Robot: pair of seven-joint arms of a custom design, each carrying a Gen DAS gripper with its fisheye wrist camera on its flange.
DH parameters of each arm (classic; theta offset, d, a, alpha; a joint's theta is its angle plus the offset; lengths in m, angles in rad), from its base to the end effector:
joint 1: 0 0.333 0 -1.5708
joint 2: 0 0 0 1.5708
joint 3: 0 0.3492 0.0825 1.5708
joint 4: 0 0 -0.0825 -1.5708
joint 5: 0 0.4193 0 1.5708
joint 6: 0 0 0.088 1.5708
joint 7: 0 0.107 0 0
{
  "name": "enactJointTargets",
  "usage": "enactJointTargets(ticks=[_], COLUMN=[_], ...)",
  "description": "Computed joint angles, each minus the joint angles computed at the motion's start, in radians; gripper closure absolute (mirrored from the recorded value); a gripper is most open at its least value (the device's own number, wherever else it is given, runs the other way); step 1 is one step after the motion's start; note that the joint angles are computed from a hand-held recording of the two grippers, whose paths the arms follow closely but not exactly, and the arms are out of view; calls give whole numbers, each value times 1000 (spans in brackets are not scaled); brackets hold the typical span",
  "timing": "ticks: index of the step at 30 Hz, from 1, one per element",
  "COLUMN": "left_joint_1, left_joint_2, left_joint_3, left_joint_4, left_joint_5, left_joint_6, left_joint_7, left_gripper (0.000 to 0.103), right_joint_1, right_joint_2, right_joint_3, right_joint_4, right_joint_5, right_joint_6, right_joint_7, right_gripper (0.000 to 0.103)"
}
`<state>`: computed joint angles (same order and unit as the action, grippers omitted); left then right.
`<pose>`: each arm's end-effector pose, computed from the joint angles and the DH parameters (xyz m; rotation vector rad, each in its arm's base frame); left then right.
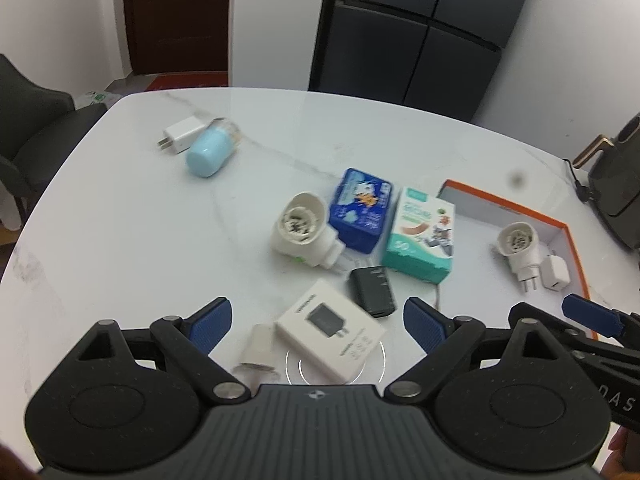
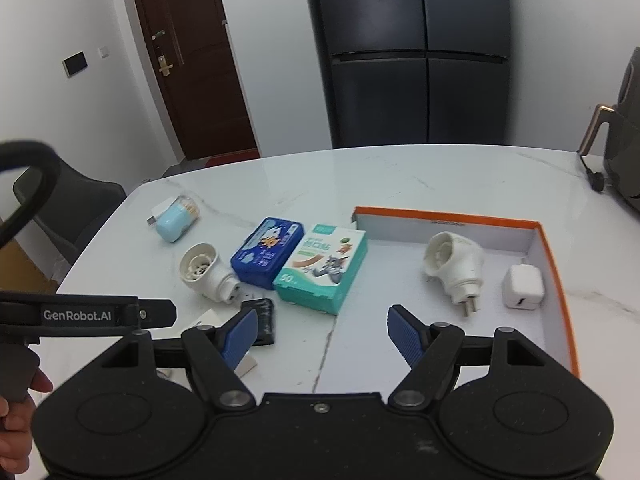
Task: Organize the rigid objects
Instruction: 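Withdraw both tools from the box back over the table items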
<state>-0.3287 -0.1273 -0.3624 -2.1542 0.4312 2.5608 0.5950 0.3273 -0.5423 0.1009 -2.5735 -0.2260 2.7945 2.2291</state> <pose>0.4396 -0.3809 0.5255 -1.8877 1.9353 -0.7355 0.3945 0.1966 0.5429 -1.6743 1.7451 -0.4873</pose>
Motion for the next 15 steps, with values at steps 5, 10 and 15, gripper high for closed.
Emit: enactJointTargets(ticks=[5,10,15], left_joint_1=[8,20,29], left_joint_2=[-19,-32,-40], left_joint_3=[13,19,30], left_joint_4=[-32,-60,-96], left_joint_5=[-32,-77,-131], left_joint_6=[6,7,43], left_joint_7=[24,64,127], left_gripper=[8,8,8], right_joint_1=[9,15,18], right_joint_2=[24,47,54], right_joint_3=[10,16,18], right_joint_4=[14,24,22], right_joint_5=[4,5,5], right_joint_6=[1,5,0], right_joint_7=[9,20,30], right_gripper=[17,17,17])
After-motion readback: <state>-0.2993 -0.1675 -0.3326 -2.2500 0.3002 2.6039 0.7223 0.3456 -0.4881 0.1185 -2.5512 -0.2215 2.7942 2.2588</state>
